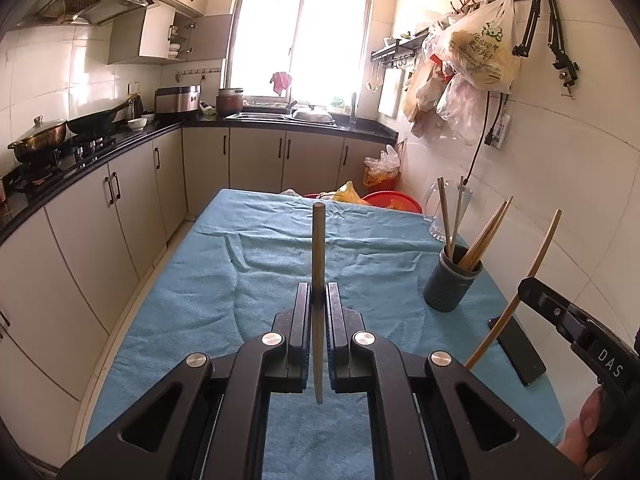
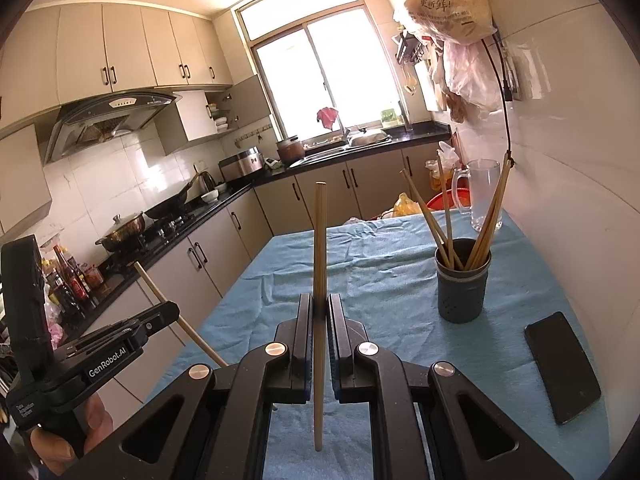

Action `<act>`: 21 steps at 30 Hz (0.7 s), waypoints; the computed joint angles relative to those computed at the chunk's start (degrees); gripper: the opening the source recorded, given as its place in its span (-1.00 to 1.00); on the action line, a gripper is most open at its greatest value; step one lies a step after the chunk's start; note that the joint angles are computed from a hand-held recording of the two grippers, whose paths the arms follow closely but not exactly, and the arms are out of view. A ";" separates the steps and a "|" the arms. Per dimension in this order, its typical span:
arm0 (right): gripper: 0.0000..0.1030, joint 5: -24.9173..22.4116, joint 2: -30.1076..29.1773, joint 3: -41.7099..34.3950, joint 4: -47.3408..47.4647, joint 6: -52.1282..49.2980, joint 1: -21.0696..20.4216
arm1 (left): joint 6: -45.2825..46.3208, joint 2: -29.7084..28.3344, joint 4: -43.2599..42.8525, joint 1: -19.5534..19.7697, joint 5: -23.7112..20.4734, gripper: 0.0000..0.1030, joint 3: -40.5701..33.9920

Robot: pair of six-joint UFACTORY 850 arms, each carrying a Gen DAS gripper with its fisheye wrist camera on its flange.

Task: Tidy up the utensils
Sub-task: 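Carry the upright chopsticks in both grippers toward the grey cup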

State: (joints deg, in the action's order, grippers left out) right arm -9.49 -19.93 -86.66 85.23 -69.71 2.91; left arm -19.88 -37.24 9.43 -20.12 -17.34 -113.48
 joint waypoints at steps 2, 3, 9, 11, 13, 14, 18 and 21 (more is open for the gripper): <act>-0.86 0.03 0.38 0.41 2.09 -2.02 -0.11 | -0.49 0.50 0.59 -0.13 0.34 -0.88 0.59; -0.86 0.03 0.72 0.79 3.91 -3.69 -0.18 | -0.81 0.71 0.97 -0.19 0.48 -0.88 0.82; -0.86 -0.44 2.68 2.89 12.53 -12.11 -0.78 | -2.41 2.21 2.83 -0.47 1.36 -0.88 2.58; -0.86 -0.45 3.13 3.33 15.07 -14.48 -0.94 | -2.71 2.41 3.22 -0.59 1.41 -0.88 2.71; -0.86 -0.61 3.56 3.84 17.48 -16.59 -1.14 | -3.28 2.63 3.91 -0.76 1.47 -0.88 2.91; -0.86 -0.77 3.75 4.09 18.73 -17.73 -1.33 | -3.35 2.65 4.05 -0.81 1.41 -0.88 2.86; -0.86 -0.91 4.53 4.77 22.66 -21.01 -1.95 | -3.47 2.68 4.25 -0.92 1.30 -0.88 2.78; -0.86 -0.93 5.06 5.21 24.55 -22.53 -2.34 | -3.43 2.73 4.26 -1.01 1.27 -0.88 2.84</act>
